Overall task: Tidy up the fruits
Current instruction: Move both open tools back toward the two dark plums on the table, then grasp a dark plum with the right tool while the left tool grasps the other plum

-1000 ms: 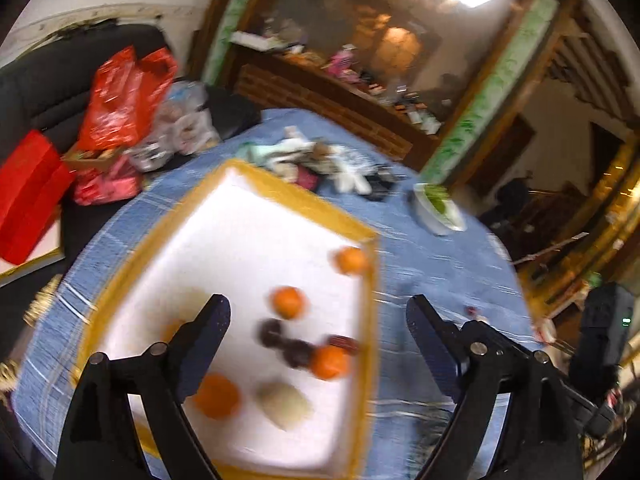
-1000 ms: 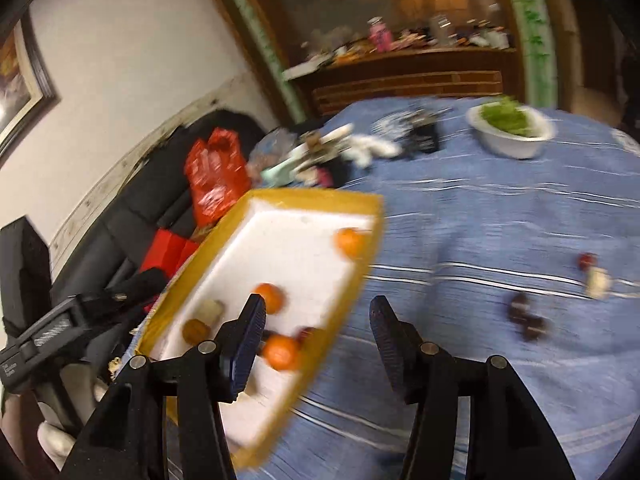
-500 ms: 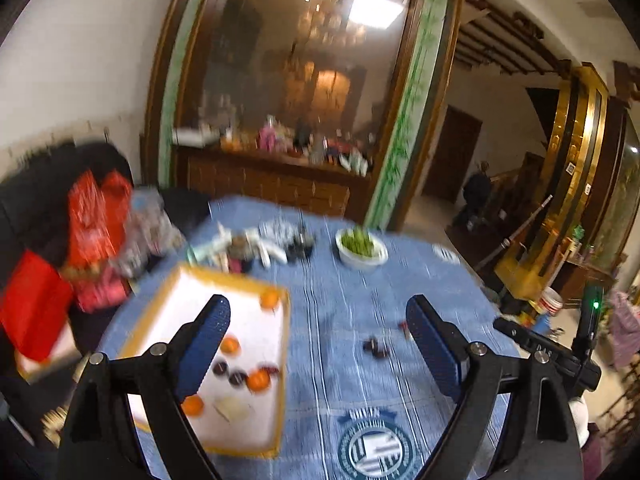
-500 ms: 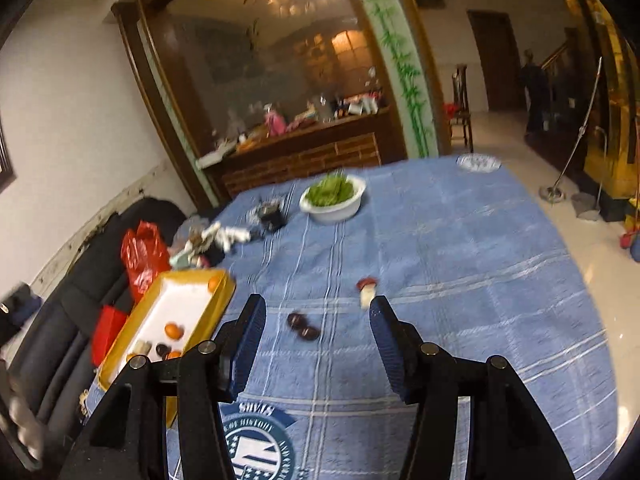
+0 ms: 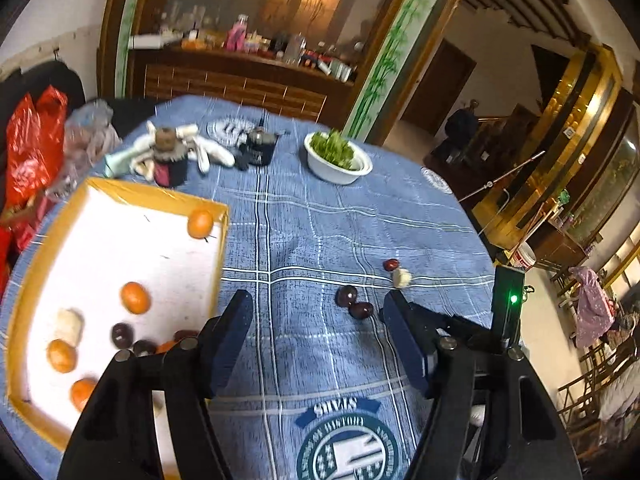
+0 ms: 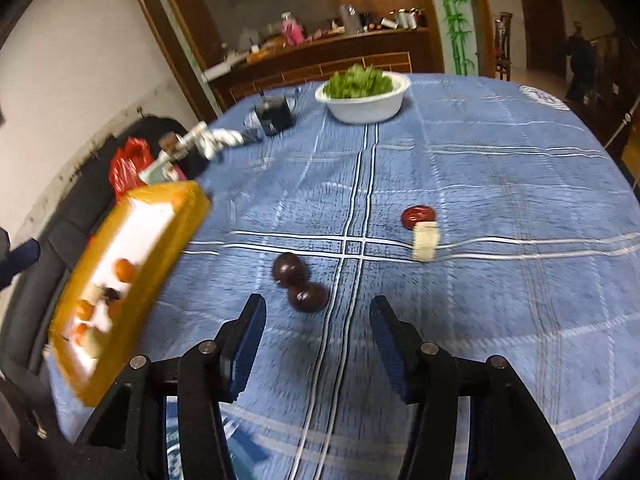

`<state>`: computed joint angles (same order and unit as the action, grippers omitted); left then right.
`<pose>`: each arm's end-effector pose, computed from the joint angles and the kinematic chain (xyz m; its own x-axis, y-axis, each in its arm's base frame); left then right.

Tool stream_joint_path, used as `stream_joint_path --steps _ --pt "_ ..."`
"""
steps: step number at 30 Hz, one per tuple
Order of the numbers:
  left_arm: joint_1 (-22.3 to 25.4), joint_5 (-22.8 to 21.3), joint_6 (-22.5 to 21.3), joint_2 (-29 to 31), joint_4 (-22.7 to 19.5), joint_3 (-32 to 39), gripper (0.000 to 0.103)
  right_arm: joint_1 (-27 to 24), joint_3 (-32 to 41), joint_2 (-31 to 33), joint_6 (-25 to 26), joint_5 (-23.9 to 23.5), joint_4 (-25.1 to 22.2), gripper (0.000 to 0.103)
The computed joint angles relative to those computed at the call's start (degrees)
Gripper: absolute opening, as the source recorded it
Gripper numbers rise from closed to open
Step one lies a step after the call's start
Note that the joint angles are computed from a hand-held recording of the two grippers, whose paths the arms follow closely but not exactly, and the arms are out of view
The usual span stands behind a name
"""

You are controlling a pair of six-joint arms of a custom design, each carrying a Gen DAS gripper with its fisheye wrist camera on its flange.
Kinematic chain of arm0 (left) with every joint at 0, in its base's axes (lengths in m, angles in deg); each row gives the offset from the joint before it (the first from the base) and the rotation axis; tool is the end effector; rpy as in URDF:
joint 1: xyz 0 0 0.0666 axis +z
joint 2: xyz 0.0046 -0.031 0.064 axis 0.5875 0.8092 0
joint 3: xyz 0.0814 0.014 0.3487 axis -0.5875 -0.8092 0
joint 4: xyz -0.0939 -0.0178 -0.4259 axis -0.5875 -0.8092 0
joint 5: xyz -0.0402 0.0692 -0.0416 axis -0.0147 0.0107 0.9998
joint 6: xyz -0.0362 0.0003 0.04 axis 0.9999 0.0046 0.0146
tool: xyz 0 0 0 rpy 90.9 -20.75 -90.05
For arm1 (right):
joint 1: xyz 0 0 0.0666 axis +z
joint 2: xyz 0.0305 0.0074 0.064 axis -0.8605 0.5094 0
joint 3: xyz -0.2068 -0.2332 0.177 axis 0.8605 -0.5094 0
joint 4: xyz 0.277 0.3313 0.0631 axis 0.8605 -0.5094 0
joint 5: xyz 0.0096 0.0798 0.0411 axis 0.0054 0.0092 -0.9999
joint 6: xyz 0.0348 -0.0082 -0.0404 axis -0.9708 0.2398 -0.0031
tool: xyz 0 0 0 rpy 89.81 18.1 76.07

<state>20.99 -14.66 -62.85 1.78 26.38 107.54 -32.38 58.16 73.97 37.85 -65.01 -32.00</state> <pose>0.5675 -0.1659 0.4517 -0.7582 0.0855 -0.6464 0.3941 0.8499 -0.3498 0.5451 0.2713 0.3379 -0.7453 0.2328 -0.6248 0.0581 0.9562 0.2870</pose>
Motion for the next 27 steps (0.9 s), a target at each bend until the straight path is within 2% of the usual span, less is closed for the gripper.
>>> stream_joint_path --steps 3,4,8,9,10,15,20,23,27 --pt "0.0 1.8 2.7 5.1 -1.0 4.1 0.067 -1.4 -1.6 0.6 -2.5 -5.3 5.0 0.057" --pt "-0.4 1.3 3.1 7.3 -2.0 6.0 0.067 -1.5 -1.1 1.5 -2.5 -6.2 5.1 0.057" --pt "-2.1 0.8 1.7 14.5 -6.3 12.5 0.067 -0.7 1.6 4.2 0.0 -3.9 3.1 0.051" --pt "-2.5 0.2 1.2 15.6 -6.8 13.4 0.067 -0.5 2.3 4.6 0.9 -3.6 2.6 0.039" --pt "-2.8 -0.1 0.8 16.8 -7.6 14.5 0.067 -0.4 2.5 4.9 1.7 -3.7 2.5 0.034" --pt "-3.9 -0.5 -1.2 21.0 -9.8 18.7 0.067 0.3 1.8 4.0 4.1 -0.7 1.5 0.029" --pt "-5.5 -1.7 -3.5 22.5 -10.3 19.9 0.067 -2.0 -2.1 0.2 -1.2 -0.9 1.7 0.028" --pt "-6.4 -2.6 -5.1 23.1 -11.0 20.5 0.067 -4.3 -6.0 -3.4 -6.6 -1.8 4.1 0.029" --pt "-7.9 -4.0 -7.3 23.9 -11.8 21.3 0.067 -6.4 -9.0 -6.1 -11.3 -2.0 6.2 0.029"
